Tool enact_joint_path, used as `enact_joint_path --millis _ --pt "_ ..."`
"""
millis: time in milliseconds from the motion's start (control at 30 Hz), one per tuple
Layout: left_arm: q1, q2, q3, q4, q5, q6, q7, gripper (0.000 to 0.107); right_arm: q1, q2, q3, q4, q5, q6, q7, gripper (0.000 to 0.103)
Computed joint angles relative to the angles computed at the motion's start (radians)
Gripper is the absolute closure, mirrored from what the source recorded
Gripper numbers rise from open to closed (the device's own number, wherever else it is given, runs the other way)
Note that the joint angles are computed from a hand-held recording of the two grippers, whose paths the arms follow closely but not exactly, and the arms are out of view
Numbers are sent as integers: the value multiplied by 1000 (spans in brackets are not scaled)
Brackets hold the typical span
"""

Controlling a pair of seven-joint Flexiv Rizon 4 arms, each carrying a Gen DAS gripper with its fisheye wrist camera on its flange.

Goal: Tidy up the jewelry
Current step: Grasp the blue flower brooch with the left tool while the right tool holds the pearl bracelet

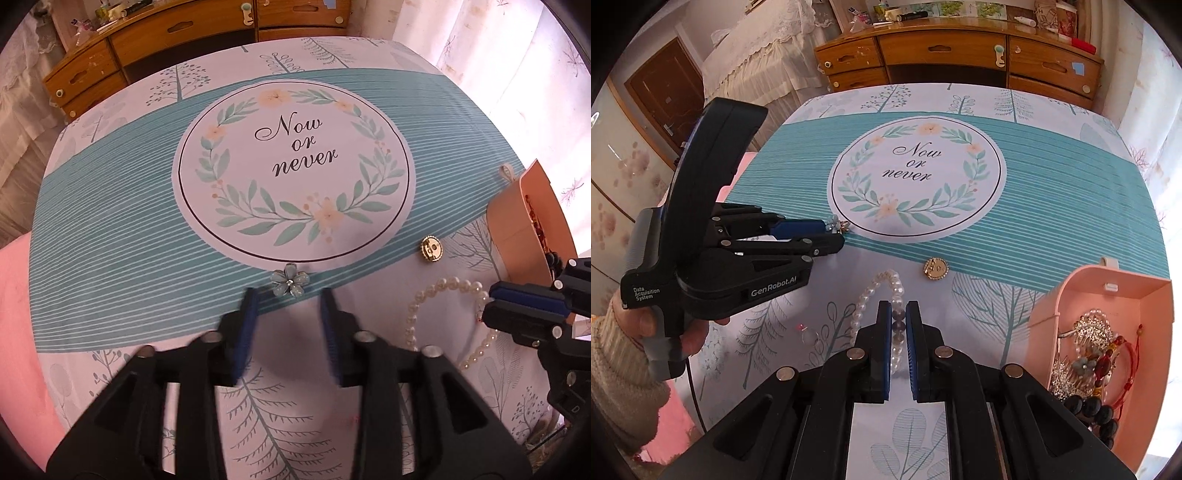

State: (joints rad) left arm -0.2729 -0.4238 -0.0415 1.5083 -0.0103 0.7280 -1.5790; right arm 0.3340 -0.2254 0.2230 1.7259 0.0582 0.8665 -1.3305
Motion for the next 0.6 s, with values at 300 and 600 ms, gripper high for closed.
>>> enact_joint_path --millis 300,600 --pt "15 -14 -8 -3 -33 21 15 59 -5 5 2 3 15 8 -5 96" --pt "7 -21 0 -4 -21 53 16 90 -8 21 1 21 29 18 13 96"
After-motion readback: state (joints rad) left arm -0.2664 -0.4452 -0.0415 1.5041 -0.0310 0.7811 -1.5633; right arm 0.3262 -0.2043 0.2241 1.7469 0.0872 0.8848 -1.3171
